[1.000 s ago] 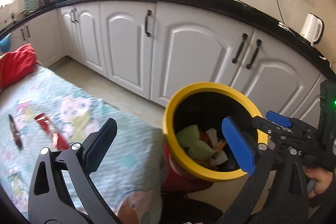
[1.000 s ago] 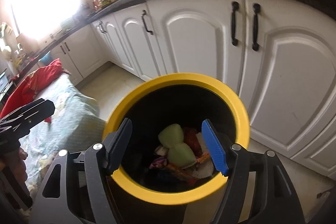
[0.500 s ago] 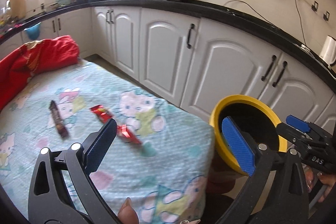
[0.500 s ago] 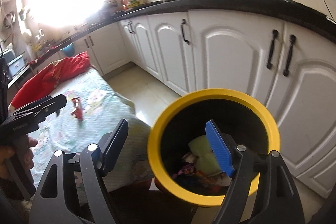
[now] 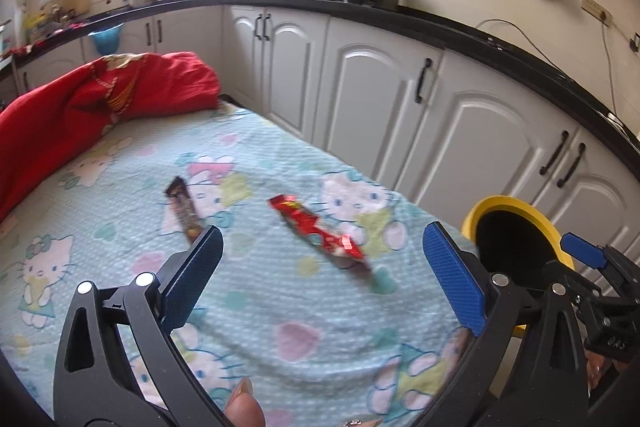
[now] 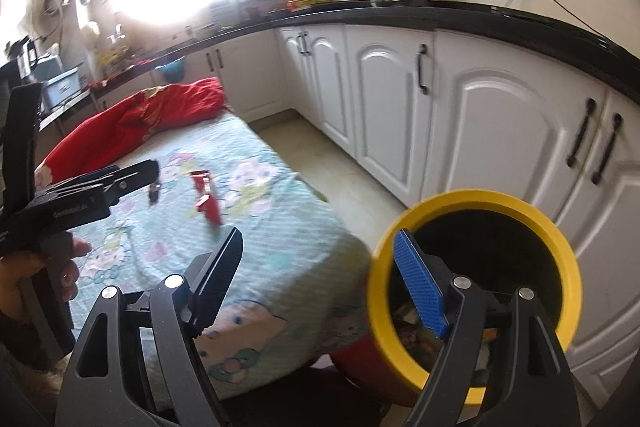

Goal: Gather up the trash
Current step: 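Move both open tools back to the chocolate bar and red wrapper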

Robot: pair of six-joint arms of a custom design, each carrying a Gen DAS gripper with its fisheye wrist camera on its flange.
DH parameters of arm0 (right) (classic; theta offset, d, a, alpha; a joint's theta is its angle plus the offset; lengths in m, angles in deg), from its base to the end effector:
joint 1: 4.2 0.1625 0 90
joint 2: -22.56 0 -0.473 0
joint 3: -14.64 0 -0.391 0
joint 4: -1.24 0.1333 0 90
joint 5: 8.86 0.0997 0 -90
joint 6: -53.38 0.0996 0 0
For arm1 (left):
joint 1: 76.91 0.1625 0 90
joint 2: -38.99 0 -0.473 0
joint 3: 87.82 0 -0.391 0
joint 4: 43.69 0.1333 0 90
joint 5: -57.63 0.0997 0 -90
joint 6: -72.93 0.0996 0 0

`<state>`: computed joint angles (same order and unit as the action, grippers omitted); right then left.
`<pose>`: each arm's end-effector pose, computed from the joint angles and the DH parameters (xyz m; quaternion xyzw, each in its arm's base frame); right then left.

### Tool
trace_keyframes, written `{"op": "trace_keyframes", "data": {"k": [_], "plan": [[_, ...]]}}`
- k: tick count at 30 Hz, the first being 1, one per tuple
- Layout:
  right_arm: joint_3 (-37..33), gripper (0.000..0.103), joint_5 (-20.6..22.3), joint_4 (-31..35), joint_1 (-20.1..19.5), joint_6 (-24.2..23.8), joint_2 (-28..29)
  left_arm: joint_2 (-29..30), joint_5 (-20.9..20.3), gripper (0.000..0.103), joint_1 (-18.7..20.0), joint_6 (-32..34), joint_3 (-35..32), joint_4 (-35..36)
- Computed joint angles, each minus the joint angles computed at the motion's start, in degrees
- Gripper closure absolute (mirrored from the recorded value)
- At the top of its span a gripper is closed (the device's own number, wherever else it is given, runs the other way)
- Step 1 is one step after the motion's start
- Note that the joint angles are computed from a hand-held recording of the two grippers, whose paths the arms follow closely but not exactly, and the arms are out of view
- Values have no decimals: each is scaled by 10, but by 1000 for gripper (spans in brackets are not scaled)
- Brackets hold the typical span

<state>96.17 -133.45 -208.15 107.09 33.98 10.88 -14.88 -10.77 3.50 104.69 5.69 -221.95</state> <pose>0.3348 -0.6476 -0.0862 0.1846 -0.8562 0.4044 0.2633 0.0484 -0.7337 0.3087 0.2439 0.8648 -0.3640 0.2453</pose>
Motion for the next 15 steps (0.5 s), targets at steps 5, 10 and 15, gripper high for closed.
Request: {"op": "trace_keyframes", "data": {"k": [5,10,15], "plan": [[-52,28,18,51,4,-4,26,3,11,11,16,-9,-23,8],[-120,28,31,116,5,-12,59,10,22,11,31,-21,-55,29],[-201,28,36,194,2,-12,96,20,23,18,46,-54,-96,76]]}}
